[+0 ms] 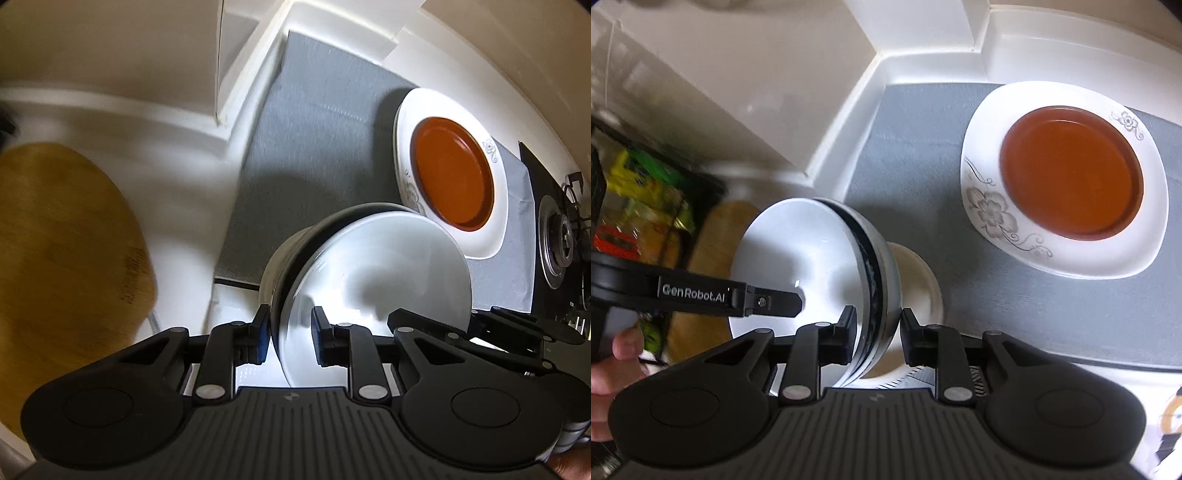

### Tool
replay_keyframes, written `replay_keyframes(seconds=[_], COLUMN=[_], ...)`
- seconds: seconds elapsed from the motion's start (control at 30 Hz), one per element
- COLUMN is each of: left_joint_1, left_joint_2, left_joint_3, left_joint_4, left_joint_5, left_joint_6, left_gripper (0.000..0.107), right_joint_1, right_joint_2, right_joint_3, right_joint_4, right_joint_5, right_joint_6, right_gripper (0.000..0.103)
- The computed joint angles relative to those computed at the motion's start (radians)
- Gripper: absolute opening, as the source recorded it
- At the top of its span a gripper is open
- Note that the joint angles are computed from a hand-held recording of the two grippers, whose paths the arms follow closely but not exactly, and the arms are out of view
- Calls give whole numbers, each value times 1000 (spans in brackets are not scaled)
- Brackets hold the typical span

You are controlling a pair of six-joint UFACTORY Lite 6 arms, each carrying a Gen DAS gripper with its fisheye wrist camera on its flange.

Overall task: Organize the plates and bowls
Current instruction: 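Lift the nested bowls with both grippers toward the brown plate stack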

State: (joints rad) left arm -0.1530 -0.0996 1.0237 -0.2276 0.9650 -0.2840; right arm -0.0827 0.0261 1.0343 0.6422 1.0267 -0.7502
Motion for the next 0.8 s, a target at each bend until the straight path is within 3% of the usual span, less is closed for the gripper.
replay_keyframes(seconds=[0.27, 0.67, 0.73, 0.8], left_joint_1=[9, 87, 101, 115], left_joint_2=[27, -58, -77, -83], left_joint_3=[-43, -129, -136, -137], left_joint_4=[-27, -130, -137, -141], left_joint_5=[-59, -106, -113, -118], left_joint_6=[56, 195, 219, 239], left_gripper=[24, 24, 24, 24], right_joint_1=[71, -35, -55, -63], right_joint_2=[-1, 14, 66, 111], right_joint_3=[-62, 35, 79, 105], right_joint_4=[-65, -3, 24, 60], right_joint_5=[-125, -33, -4, 23], right_joint_6=[-25, -99, -115, -146], right_gripper=[31, 34, 33, 20])
